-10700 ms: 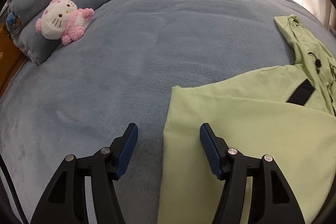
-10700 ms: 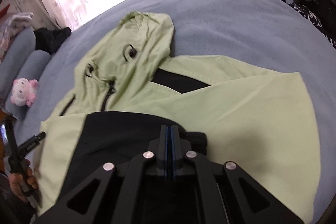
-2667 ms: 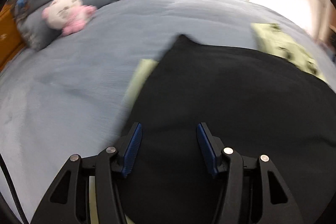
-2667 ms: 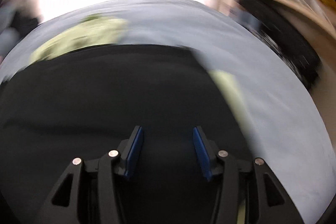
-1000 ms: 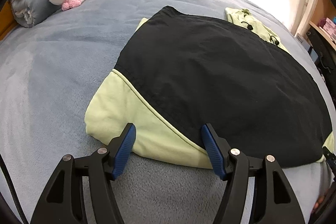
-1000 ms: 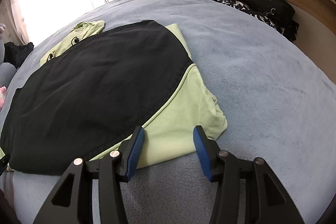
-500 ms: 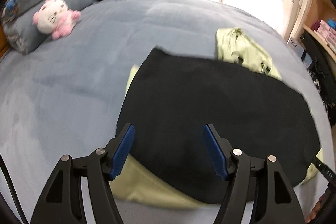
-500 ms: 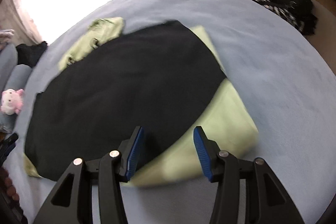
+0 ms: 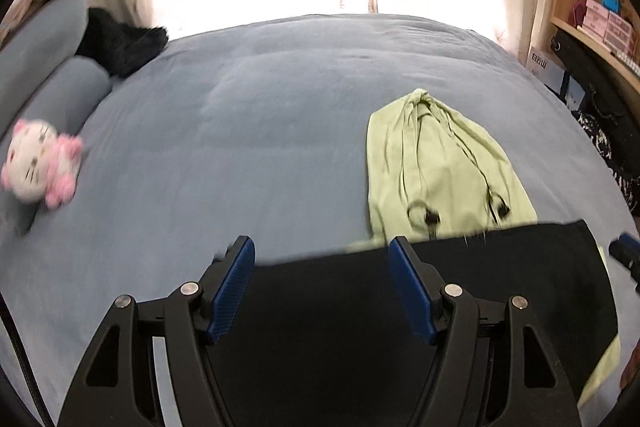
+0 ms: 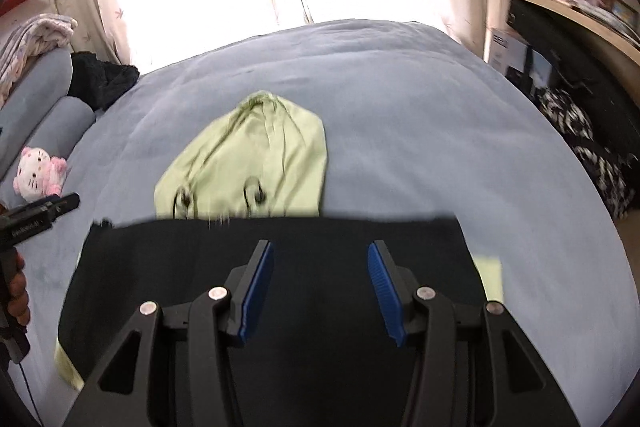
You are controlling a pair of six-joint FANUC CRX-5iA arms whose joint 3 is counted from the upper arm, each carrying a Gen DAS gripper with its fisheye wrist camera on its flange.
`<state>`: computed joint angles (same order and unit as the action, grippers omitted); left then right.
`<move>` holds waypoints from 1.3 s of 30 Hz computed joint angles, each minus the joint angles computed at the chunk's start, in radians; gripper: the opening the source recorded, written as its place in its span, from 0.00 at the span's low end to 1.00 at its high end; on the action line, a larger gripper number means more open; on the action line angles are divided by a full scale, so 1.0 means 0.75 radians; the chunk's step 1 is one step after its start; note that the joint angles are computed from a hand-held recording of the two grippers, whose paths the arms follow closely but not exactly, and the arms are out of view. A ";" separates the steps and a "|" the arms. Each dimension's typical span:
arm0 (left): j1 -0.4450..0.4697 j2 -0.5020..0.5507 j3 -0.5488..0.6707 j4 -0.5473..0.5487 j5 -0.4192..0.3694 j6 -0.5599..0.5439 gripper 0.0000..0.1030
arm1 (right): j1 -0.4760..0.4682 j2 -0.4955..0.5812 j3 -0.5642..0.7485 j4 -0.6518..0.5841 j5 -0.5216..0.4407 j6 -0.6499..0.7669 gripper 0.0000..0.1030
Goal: Fold large clothes
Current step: 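Move both tools to the green hood and grasp it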
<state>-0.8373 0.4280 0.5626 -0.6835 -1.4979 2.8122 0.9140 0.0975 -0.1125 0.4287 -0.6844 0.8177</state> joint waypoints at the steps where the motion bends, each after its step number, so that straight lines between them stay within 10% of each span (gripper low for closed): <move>1: 0.023 0.014 0.016 0.010 0.010 -0.036 0.66 | -0.013 0.030 0.041 -0.020 -0.003 0.021 0.48; 17: 0.376 0.336 0.216 0.314 0.251 -0.325 0.66 | -0.251 0.780 1.048 -0.582 -0.311 0.429 0.48; 30: 0.457 0.418 0.229 0.358 0.313 -0.335 0.86 | -0.232 1.086 1.471 -0.588 -0.496 0.535 0.48; 32: 0.458 0.415 0.224 0.364 0.326 -0.360 0.66 | -0.225 1.123 1.532 -0.566 -0.538 0.535 0.45; 35: 0.453 0.416 0.234 0.389 0.379 -0.433 0.03 | -0.202 1.160 1.595 -0.497 -0.602 0.565 0.16; 39: 0.399 0.485 0.402 0.283 0.195 -0.422 0.00 | -0.159 1.079 1.443 -0.372 -0.503 0.557 0.07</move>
